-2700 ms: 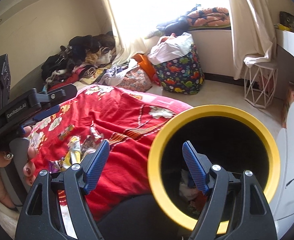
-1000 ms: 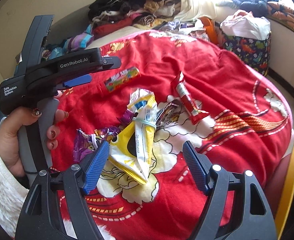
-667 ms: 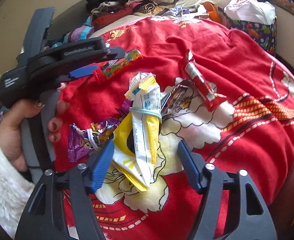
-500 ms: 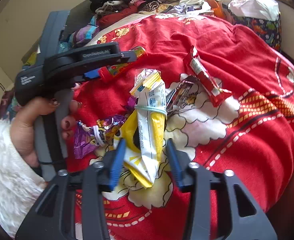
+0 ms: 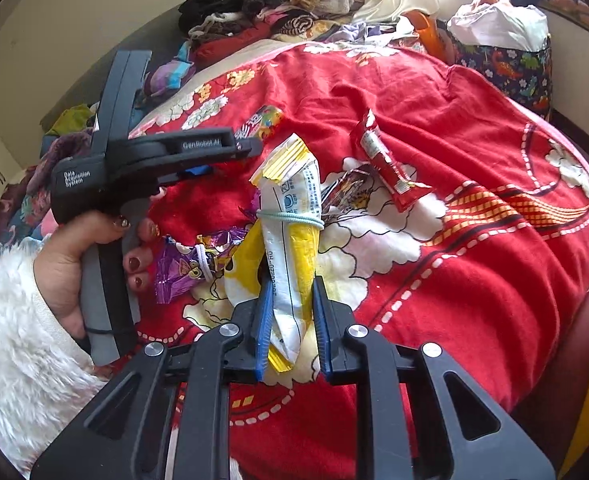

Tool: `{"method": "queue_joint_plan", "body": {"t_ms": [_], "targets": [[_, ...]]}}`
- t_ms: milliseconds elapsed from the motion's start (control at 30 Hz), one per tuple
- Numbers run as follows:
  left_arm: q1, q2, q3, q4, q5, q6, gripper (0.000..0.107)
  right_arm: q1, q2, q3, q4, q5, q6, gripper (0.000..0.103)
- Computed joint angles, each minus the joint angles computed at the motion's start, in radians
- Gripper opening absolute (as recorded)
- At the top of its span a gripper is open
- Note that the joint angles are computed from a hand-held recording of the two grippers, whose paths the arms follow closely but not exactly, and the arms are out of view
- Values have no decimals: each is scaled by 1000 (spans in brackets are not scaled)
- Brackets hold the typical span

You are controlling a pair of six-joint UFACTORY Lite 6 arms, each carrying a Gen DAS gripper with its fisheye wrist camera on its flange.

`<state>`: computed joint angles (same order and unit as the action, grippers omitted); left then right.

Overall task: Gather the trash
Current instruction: 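Grasp the red candy tube with the left gripper while the right grasps a yellow wrapper, then carry the red candy tube and yellow wrapper over the bin with both grippers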

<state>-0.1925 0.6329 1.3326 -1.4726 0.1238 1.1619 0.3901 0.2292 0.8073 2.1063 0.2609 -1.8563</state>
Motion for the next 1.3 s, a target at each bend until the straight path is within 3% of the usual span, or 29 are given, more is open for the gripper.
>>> {"method": "queue_joint_plan", "body": {"t_ms": [267, 733, 1300], "targets": [[-18, -74, -60, -143, 5, 138, 26, -24, -112, -79, 33, -14, -37, 18], [-94, -210, -98, -178, 9, 170, 26, -48, -317, -190, 109, -61, -108, 18], [-239, -282, -90, -98, -13, 90, 26, -164, -565, -318, -111, -83, 103, 18]]}}
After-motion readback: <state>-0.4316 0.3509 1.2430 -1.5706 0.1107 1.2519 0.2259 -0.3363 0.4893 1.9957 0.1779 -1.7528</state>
